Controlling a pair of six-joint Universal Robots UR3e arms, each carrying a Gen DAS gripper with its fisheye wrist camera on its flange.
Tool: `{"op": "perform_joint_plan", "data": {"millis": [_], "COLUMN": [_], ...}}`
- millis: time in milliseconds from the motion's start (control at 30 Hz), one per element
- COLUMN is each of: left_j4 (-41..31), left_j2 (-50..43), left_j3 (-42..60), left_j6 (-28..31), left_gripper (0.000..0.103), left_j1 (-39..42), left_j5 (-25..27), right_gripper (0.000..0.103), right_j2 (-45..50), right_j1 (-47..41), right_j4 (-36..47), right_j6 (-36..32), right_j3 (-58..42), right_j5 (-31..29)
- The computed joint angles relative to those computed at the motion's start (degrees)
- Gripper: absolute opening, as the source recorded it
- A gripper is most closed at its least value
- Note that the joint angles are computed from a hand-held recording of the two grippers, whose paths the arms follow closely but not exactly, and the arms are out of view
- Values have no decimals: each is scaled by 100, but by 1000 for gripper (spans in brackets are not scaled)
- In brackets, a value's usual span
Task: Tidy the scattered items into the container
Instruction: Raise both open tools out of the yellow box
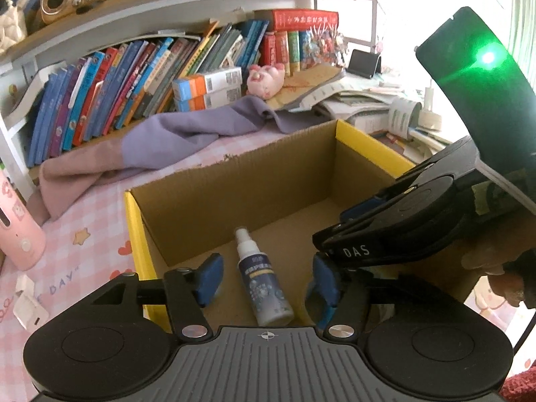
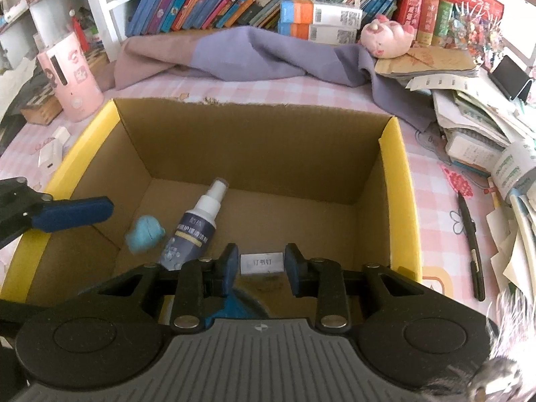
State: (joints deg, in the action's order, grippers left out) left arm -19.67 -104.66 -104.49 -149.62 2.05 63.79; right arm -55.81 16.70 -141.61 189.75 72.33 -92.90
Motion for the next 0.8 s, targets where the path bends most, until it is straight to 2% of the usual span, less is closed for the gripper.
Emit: {"op": "perform_joint_plan", "data": {"millis": [67, 367, 500, 633, 800], "left_j4": [137, 375, 551, 657, 341], "left_j2": [62, 538, 947, 1452, 2099], "left_j3": [-111, -587, -1010, -1514, -2035], "left_j6": [4, 207, 355, 485, 806], "left_gripper": [68, 76, 84, 85, 86], "left_j1": [34, 331, 651, 1102, 1808], "left_j5": [-36, -455, -887, -1423, -2204], "right_gripper": [29, 29, 29, 30, 30], "right_j2": [-58, -408, -656, -826, -906], "right_j1": [6, 257, 475, 802, 1309], "right_j4": [-95, -512, -920, -1333, -1484], "right_j6": [60, 435, 795, 1219, 1623], "right_j3": [84, 504, 850, 1117, 1188], "right_j5": [-32, -452, -803, -1325, -1991]}}
